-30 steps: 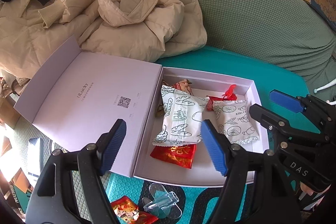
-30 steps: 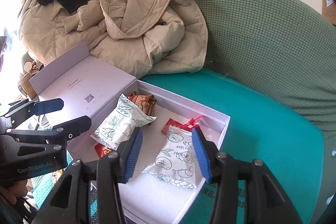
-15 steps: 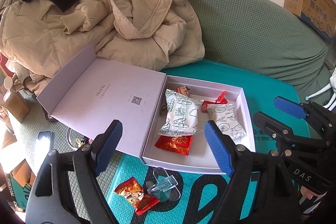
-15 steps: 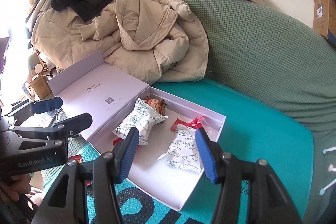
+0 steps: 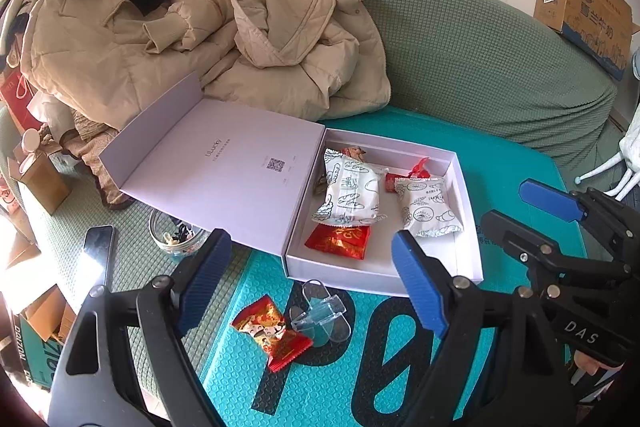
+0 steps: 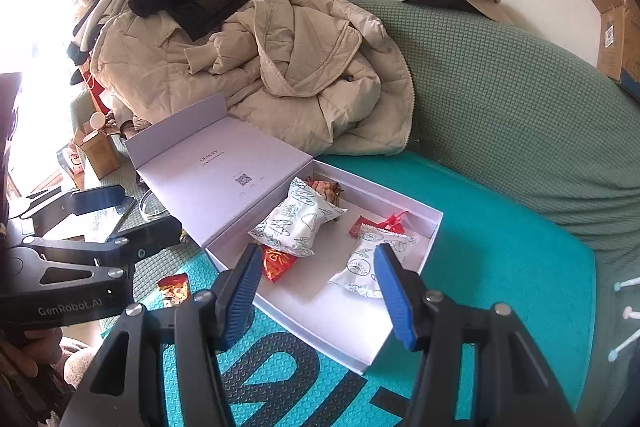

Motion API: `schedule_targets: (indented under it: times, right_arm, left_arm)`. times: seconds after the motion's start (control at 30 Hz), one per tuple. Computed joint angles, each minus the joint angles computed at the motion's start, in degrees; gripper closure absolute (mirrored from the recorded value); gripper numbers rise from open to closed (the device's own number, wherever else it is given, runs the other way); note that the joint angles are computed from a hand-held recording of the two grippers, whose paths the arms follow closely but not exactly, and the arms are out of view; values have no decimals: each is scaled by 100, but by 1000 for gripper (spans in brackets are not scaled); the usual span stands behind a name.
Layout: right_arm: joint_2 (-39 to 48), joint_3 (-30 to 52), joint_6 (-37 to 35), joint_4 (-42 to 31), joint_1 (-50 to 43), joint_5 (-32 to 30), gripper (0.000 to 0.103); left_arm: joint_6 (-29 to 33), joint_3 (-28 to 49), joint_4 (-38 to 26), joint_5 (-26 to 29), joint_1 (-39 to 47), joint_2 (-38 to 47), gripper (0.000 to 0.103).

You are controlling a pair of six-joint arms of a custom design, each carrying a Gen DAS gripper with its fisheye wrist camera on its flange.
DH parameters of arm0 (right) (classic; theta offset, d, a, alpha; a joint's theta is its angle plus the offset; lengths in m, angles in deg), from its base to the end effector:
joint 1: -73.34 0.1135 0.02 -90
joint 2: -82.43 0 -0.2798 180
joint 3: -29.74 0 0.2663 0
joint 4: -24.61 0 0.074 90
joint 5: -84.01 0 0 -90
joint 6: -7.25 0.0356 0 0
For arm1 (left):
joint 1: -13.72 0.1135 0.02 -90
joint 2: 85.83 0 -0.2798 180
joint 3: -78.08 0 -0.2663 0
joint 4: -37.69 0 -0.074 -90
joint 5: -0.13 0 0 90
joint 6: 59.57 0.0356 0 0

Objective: Organize objects
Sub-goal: 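Open both tools and withdraw them from the box back over the mat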

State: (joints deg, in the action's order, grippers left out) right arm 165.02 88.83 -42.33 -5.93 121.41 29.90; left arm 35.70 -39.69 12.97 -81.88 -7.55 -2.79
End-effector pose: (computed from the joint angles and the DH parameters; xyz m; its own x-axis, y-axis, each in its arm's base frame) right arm 0.2083 0.2007 0.2015 -0.6534 0.0586 -0.7547 0.0670 0.9976 0.0195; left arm 0.2885 -0.1176 0.2187 -0.6209 0.3393 -0.7067 0.5092 0.8600 -0.0344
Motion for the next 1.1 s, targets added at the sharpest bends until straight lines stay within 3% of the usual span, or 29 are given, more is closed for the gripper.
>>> schedule_targets:
  times: [0.6,1.1]
  right_arm:
    - [419,-80,668,86,832,-14,40]
    - [1344,-66,711,654,1082,-568,40]
  left_arm:
    - [354,-951,-25,189,540,-567,21]
    - [680,-1393,268,345,1040,129,21]
